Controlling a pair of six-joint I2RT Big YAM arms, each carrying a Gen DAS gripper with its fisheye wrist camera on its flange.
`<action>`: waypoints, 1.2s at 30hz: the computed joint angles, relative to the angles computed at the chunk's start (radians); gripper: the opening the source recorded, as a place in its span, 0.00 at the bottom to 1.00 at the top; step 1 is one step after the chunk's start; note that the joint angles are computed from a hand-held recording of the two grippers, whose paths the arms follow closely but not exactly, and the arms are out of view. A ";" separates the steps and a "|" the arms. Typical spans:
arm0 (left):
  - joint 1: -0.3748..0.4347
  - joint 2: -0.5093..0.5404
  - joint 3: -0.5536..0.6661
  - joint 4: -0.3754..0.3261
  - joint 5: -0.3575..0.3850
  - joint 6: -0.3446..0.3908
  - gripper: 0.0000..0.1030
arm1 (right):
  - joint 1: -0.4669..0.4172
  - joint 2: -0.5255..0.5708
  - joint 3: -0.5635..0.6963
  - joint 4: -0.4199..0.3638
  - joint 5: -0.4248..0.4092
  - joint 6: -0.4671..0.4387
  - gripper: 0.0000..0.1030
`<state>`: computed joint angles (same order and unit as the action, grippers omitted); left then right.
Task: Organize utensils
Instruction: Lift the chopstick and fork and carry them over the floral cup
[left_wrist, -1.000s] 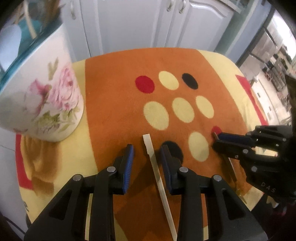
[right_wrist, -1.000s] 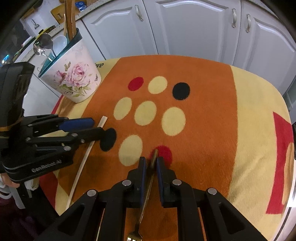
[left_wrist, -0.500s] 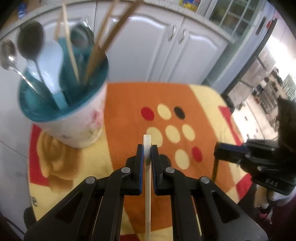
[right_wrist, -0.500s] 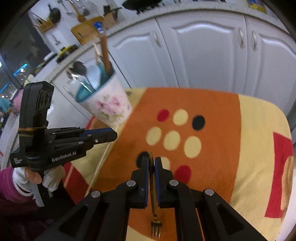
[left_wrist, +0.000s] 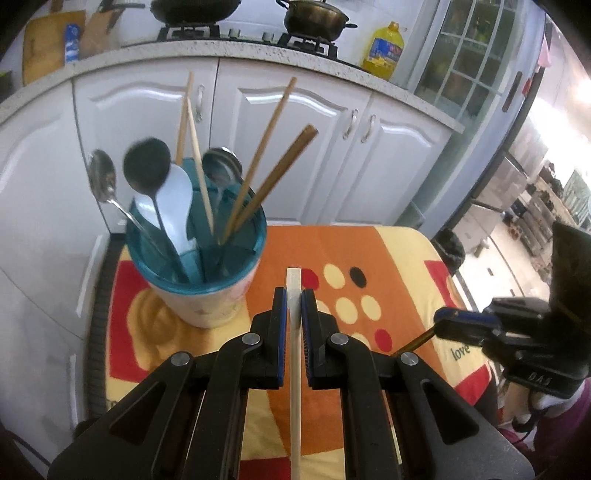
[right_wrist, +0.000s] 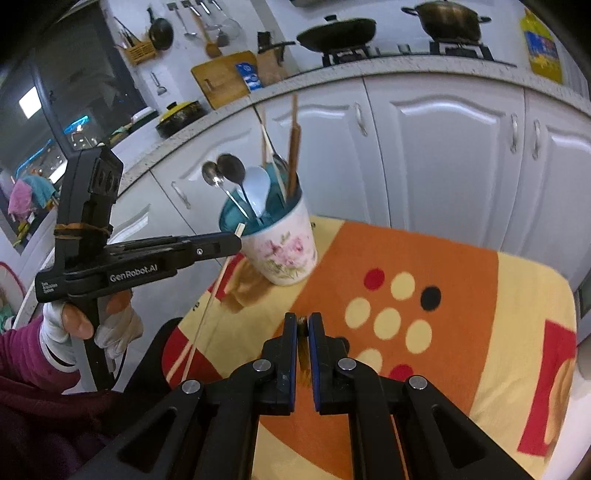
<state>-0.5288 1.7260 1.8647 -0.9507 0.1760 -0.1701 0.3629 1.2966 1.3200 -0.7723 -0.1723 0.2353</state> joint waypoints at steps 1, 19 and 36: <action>0.001 -0.002 0.001 0.001 -0.006 0.001 0.06 | 0.003 0.003 0.012 -0.001 0.006 -0.005 0.06; 0.050 -0.020 0.046 0.033 -0.037 0.001 0.06 | 0.039 0.082 0.211 -0.014 0.053 -0.078 0.06; 0.124 0.111 0.288 0.044 -0.085 -0.118 0.06 | 0.060 0.208 0.403 -0.033 0.063 -0.111 0.06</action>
<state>-0.4047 1.8373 2.1530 -0.9063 0.0911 -0.2881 0.4226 1.5042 1.7226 -0.8055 -0.1094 0.1247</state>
